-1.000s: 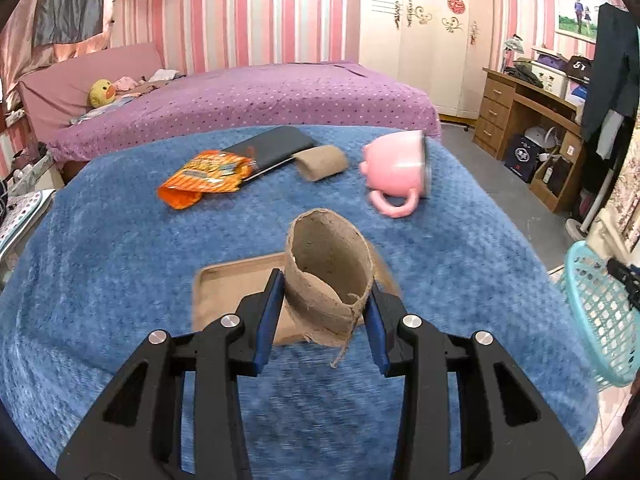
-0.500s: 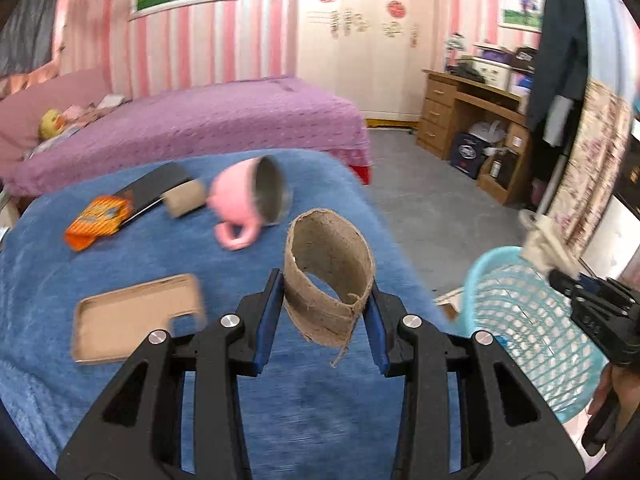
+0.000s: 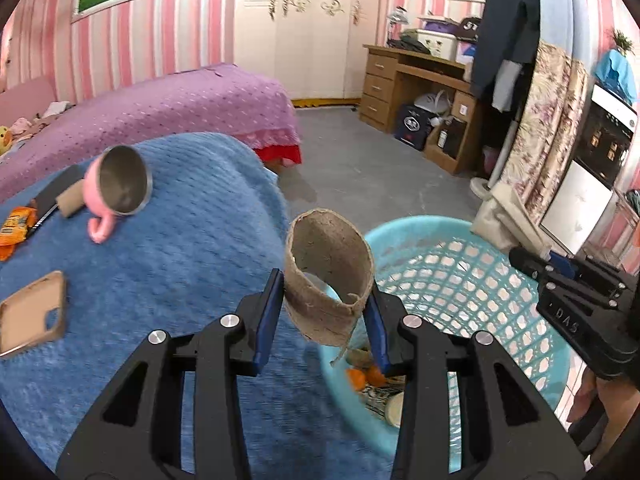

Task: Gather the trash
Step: 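Open both tools to drop the tube and mask into the basket, then move both open tools back over the bed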

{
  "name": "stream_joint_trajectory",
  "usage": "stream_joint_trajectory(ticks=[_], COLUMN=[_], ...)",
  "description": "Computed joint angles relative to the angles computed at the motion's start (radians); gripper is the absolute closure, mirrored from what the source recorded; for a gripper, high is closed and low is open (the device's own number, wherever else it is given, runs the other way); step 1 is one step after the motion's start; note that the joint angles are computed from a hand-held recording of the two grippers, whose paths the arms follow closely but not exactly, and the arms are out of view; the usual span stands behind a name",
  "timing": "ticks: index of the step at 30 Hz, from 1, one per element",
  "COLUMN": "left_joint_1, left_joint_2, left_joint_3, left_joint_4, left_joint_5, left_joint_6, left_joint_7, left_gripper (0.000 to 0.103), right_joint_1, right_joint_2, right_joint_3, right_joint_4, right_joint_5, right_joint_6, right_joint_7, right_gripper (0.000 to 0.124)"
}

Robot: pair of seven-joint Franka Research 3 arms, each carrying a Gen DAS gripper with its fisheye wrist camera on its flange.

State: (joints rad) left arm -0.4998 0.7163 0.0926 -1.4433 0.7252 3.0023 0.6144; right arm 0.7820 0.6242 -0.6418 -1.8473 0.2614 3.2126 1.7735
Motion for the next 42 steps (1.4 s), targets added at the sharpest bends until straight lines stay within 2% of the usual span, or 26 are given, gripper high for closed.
stream_joint_trajectory(ticks=[7, 11, 13, 16, 19, 26, 31, 36, 38, 42], left_joint_1=[0.015, 0.037, 0.039, 0.02, 0.003, 0.015, -0.03, 0.005, 0.017, 0.027], left_joint_2=[0.083, 0.118, 0.127, 0.114, 0.094, 0.046, -0.01, -0.066, -0.088, -0.141], left_joint_3=[-0.071, -0.117, -0.125, -0.09, -0.049, -0.031, 0.049, 0.04, 0.038, 0.051], left_joint_4=[0.126, 0.188, 0.206, 0.189, 0.161, 0.103, 0.034, -0.035, -0.06, -0.121], left_joint_5=[-0.06, -0.119, -0.139, -0.134, -0.112, -0.072, 0.047, 0.12, 0.149, 0.237], left_joint_6=[-0.07, -0.121, -0.145, -0.142, -0.142, -0.139, -0.131, -0.113, -0.11, -0.101], left_joint_7=[0.092, 0.173, 0.204, 0.189, 0.143, 0.073, -0.053, -0.135, -0.157, -0.233], left_gripper=[0.065, 0.061, 0.043, 0.027, 0.02, 0.016, 0.011, 0.011, 0.01, 0.01], right_joint_1=[0.03, 0.042, 0.041, 0.037, 0.034, 0.014, 0.006, 0.065, 0.088, 0.15], right_joint_2=[-0.015, -0.018, -0.023, -0.027, -0.031, -0.039, -0.03, 0.002, 0.01, 0.037], right_joint_3=[-0.032, -0.042, -0.038, -0.029, -0.021, 0.016, 0.027, -0.034, -0.058, -0.122], right_joint_4=[-0.047, -0.057, -0.063, -0.064, -0.063, -0.053, -0.033, -0.013, -0.013, -0.013], right_joint_5=[0.032, 0.068, 0.086, 0.106, 0.121, 0.151, 0.16, 0.163, 0.159, 0.162], right_joint_6=[0.032, 0.044, 0.05, 0.053, 0.057, 0.067, 0.063, 0.041, 0.037, 0.04], right_joint_7=[-0.018, -0.041, -0.054, -0.077, -0.097, -0.141, -0.156, -0.139, -0.12, -0.079], right_gripper=[0.102, 0.102, 0.102, 0.102, 0.102, 0.102, 0.1, 0.099, 0.094, 0.065])
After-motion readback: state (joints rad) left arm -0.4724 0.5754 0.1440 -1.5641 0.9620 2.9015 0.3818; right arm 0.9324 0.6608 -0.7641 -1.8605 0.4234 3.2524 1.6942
